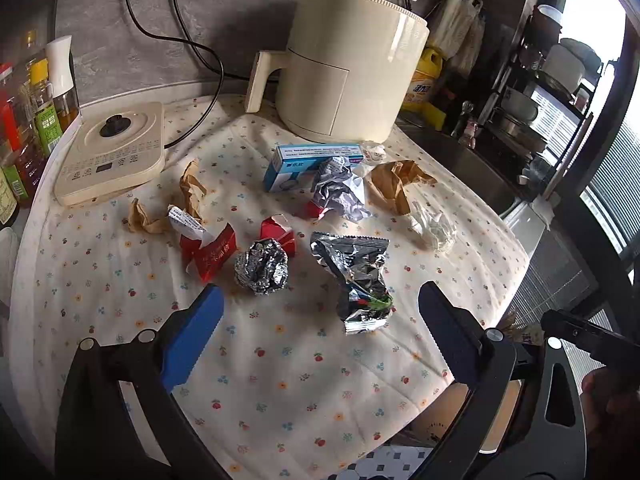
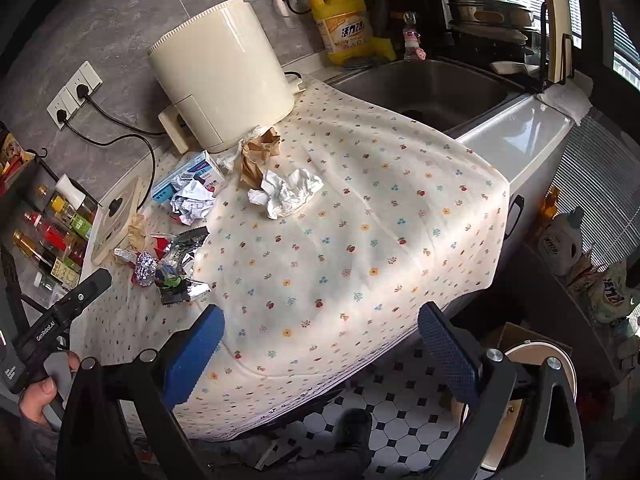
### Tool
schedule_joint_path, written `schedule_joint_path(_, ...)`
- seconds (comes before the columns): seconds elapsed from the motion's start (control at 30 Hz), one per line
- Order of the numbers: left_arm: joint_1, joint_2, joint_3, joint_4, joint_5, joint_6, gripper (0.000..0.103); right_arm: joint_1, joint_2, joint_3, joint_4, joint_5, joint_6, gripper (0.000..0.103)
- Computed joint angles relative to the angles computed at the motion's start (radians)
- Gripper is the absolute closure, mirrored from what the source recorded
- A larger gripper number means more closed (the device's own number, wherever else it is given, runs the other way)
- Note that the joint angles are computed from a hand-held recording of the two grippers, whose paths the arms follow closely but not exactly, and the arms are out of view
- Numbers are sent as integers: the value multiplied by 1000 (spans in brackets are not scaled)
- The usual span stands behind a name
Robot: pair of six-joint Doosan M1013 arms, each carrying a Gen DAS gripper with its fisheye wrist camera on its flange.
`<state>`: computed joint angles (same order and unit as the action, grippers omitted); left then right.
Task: Collect trash
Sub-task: 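Grasp the crumpled foil ball with the left gripper while the right gripper grasps the silver snack bag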
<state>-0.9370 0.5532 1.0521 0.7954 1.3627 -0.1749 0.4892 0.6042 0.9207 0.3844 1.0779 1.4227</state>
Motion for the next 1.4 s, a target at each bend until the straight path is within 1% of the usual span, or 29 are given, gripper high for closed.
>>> schedule_joint_path(0.07,4,-22,41,5,-24,-27,6,13,9,-12,-1,4,0,8)
schedule_joint_path(0.17,11,-38,76,7,-42,-39,8,30,23,-32,-9,9,7,8)
schedule_joint_path(0.2,14,-44,88,5,-52,-42,9,34,26,-37,-10,10,8,8)
schedule_joint_path(0.27,22,-54,112,-6,-82,-44,16,42,33,-48,-16,15,15,8)
schedule_joint_path(0.37,35,-62,135,-20,-122,-42,23,53,46,-68,-28,30,21,8)
schedule_joint_path(0.6,68,-63,165,-43,-195,-37,26,75,77,-122,-59,72,18,8)
schedule_joint_path(0.7,84,-61,173,-73,-230,-20,37,85,95,-152,-64,95,3,8)
schedule_joint_path(0.73,92,-64,181,-92,-252,-25,51,88,101,-161,-63,104,-4,8)
schedule_joint_path(0.77,97,-68,190,-106,-273,-34,59,92,108,-172,-61,113,-10,8)
schedule_joint_path(0.8,96,-72,196,-96,-279,-52,59,96,117,-186,-59,124,-14,8)
schedule_joint_path(1.0,73,-89,204,-50,-247,-66,60,117,166,-261,-30,188,-49,8)
schedule_joint_path(1.2,45,-112,225,-48,-161,-100,60,138,214,-330,7,242,-84,8)
schedule_joint_path(1.37,17,-131,248,-57,-82,-157,60,151,242,-364,22,267,-102,8)
schedule_joint_path(1.4,12,-134,251,-58,-69,-168,60,152,244,-364,26,263,-107,11)
